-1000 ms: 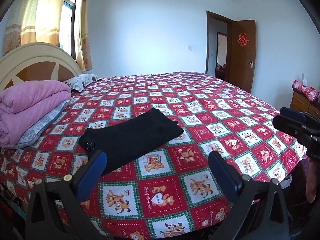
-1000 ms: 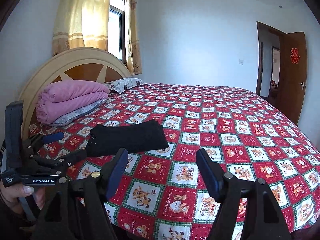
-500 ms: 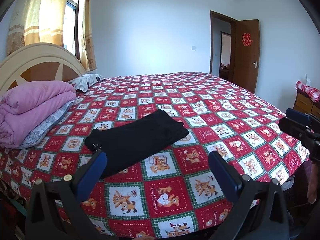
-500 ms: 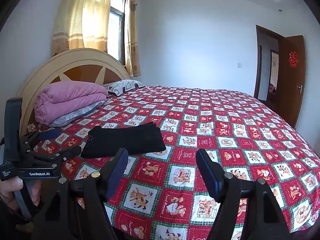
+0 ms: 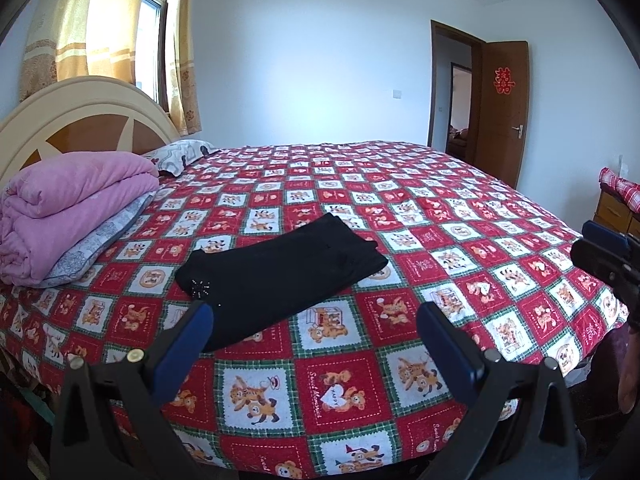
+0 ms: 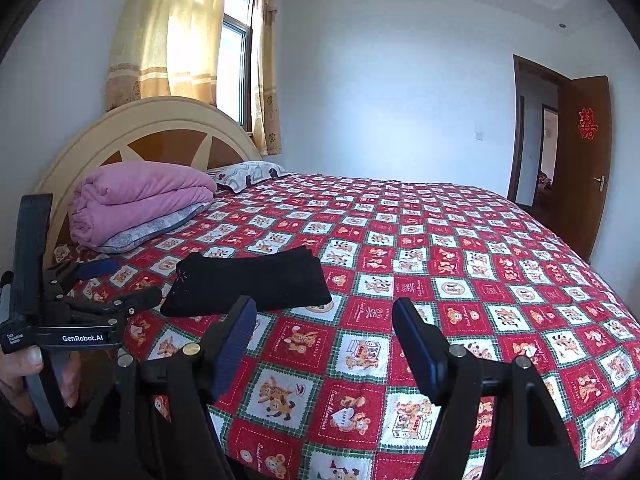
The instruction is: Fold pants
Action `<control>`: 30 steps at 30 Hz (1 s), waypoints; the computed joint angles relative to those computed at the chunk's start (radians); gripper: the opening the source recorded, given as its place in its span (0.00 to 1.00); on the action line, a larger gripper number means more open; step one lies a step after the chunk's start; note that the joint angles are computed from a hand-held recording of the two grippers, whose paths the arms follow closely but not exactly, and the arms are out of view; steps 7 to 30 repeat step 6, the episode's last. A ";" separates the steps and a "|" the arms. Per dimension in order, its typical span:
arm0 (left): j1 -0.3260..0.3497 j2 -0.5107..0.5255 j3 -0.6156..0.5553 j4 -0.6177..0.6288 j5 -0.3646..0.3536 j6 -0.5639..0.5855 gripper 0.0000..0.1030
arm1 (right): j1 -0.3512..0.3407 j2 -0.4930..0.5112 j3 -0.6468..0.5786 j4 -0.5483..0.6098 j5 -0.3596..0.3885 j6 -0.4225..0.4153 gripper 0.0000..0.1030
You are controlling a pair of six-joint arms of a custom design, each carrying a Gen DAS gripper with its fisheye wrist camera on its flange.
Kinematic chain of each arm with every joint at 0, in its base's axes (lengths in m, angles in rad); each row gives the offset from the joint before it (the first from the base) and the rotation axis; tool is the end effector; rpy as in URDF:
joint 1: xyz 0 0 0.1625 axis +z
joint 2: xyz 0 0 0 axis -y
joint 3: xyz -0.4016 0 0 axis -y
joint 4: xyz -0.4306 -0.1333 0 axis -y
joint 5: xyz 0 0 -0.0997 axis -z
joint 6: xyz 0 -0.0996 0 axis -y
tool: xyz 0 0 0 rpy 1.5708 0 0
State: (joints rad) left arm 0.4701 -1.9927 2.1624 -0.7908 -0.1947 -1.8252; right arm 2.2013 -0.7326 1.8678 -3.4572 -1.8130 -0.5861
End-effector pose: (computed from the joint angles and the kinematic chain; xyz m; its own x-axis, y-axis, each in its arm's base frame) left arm -0.1649 -0.3429 0.3639 -0.6591 -0.3895 -0.6434 0.4730 0.4504 -0.7572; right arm 0.4534 -0.4356 0.0381 -0.4954 -0.6932 0.5235 -0.8461 0.2484 -0.4717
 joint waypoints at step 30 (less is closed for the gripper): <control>-0.003 -0.010 0.016 -0.045 0.010 0.051 1.00 | 0.000 0.007 -0.007 0.006 -0.004 0.005 0.69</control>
